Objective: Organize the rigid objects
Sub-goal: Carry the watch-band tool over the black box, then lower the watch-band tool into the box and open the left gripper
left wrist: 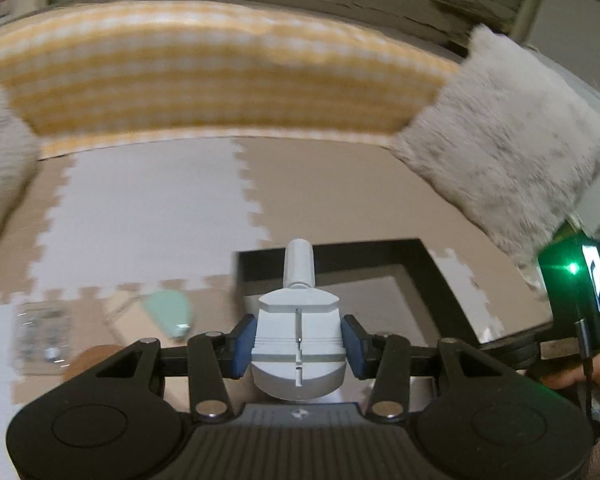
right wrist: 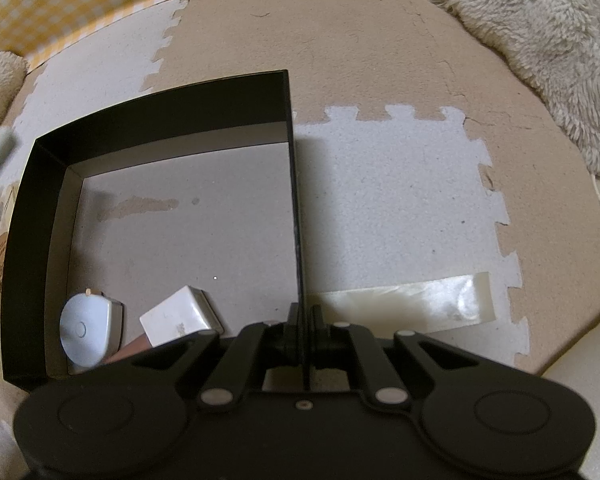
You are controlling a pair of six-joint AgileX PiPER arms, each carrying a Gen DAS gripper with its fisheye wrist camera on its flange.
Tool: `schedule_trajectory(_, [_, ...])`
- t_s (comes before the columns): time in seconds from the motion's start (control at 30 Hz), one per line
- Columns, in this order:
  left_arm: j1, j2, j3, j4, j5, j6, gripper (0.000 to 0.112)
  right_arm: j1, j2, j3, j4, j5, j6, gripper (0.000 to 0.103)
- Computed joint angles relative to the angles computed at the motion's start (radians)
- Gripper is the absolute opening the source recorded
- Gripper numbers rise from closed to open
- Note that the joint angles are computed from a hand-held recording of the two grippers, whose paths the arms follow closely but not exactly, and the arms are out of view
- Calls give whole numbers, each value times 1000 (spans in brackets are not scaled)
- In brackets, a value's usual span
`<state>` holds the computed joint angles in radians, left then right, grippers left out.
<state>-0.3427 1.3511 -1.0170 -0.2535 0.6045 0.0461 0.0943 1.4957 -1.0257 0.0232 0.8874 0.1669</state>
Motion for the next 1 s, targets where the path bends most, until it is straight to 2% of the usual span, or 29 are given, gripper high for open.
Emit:
schedule_trajectory(0.17, [-106, 112, -39, 65, -64, -95, 47, -3, -2, 3, 4, -3, -9, 5])
schedule_trajectory(0.43, [-184, 264, -107, 133, -89, -170, 47, -12, -10, 10, 21, -6, -27, 4])
schedule_trajectory(0.67, [-185, 311, -90, 110, -141, -126, 47, -15, -13, 12, 25, -7, -25, 5])
schedule_trajectory(0.8, [-173, 320, -84, 53, -139, -87, 48, -23, -11, 9, 37, -5, -31, 5])
schedule_trajectory(0.87, [-170, 323, -95, 47, -110, -83, 58, -32, -9, 7, 51, -4, -38, 5])
schedule_trajectory(1.0, [-166, 301, -89, 41, -90, -85, 68, -37, -7, 7, 59, -6, -45, 6])
